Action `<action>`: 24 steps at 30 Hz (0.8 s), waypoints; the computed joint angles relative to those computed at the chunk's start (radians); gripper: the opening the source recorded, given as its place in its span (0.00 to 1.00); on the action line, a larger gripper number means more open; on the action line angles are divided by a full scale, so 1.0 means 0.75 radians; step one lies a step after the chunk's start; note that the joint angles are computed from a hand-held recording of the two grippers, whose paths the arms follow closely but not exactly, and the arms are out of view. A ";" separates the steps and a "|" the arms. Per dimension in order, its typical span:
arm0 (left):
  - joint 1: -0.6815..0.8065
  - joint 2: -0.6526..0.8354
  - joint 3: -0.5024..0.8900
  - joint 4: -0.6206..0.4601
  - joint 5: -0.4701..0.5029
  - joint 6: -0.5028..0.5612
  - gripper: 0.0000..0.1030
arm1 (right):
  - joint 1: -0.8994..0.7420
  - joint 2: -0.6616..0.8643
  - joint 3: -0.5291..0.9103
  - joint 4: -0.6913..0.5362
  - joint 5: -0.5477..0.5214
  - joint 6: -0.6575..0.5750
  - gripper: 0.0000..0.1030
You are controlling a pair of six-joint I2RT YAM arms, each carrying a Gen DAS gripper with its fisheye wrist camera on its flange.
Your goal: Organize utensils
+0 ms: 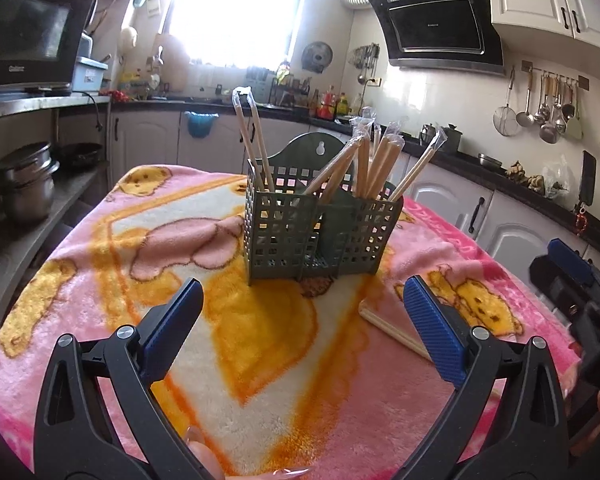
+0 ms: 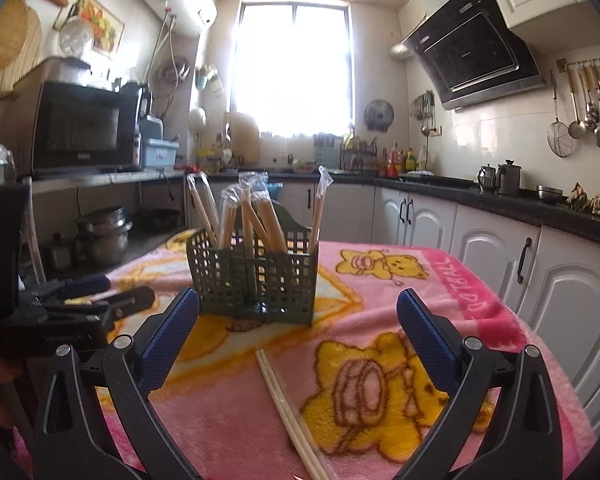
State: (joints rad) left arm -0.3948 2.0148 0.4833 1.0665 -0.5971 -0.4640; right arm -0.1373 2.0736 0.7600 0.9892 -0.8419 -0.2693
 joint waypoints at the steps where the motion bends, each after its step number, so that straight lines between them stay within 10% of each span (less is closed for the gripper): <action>1: -0.007 0.020 0.001 0.023 -0.016 0.010 0.90 | -0.004 0.013 -0.008 0.046 -0.008 0.026 0.94; 24: -0.020 0.033 -0.020 0.087 -0.038 0.028 0.90 | -0.009 0.075 -0.013 0.102 -0.009 0.072 0.94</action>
